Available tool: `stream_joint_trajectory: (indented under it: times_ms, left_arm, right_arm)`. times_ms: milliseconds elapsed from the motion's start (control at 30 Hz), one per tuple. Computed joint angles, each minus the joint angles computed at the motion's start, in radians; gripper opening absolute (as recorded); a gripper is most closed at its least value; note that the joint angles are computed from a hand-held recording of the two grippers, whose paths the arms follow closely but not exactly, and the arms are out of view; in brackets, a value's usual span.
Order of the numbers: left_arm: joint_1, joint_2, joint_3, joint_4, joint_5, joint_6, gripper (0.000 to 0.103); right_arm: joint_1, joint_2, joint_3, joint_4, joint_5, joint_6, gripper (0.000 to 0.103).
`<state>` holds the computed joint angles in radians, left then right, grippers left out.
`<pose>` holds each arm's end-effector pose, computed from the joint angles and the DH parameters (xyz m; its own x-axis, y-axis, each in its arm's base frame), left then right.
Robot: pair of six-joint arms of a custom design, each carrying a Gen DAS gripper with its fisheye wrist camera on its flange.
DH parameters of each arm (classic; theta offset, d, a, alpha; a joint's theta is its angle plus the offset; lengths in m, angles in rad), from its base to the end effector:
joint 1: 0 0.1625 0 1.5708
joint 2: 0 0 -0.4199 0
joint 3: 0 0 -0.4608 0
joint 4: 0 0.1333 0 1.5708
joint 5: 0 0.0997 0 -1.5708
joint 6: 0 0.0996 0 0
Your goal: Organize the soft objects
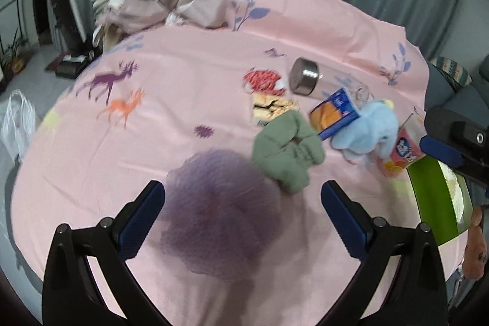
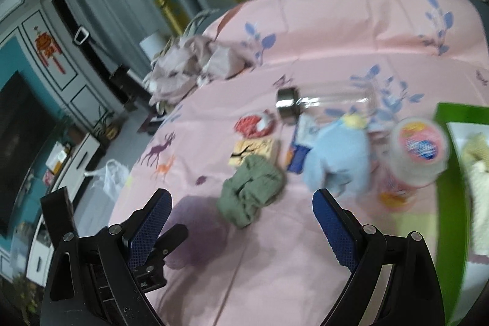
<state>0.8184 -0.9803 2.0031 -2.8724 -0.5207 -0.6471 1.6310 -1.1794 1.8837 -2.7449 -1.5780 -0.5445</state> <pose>-0.2383 -0.5760 0.0978 -0.8160 -0.2909 -0.4995 0.2069 0.6599 -0.7223 0.1712 -0.6362 0.2086 -0.8262 -0.5097 0.2400 -0.5630 0.7319 -0.3839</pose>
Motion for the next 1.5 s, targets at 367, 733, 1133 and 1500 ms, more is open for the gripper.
stream_joint_trajectory:
  times_ms: [367, 733, 1133, 1500]
  left_arm:
    - [0.053, -0.02, 0.034, -0.007, -0.086, -0.049, 0.097]
    - [0.074, -0.029, 0.037, 0.027, -0.122, -0.105, 0.065]
    - [0.072, -0.005, 0.038, -0.072, -0.184, 0.014, 0.025]
    - [0.037, 0.026, 0.051, -0.234, -0.162, 0.171, 0.025]
  right_arm:
    - [0.016, 0.137, -0.073, 0.135, -0.028, 0.026, 0.093]
    - [0.019, 0.224, -0.124, 0.24, -0.042, 0.018, 0.065]
    - [0.002, 0.221, -0.115, 0.268, 0.008, -0.007, 0.037]
    - [0.008, 0.177, -0.059, 0.18, 0.046, -0.053, 0.037]
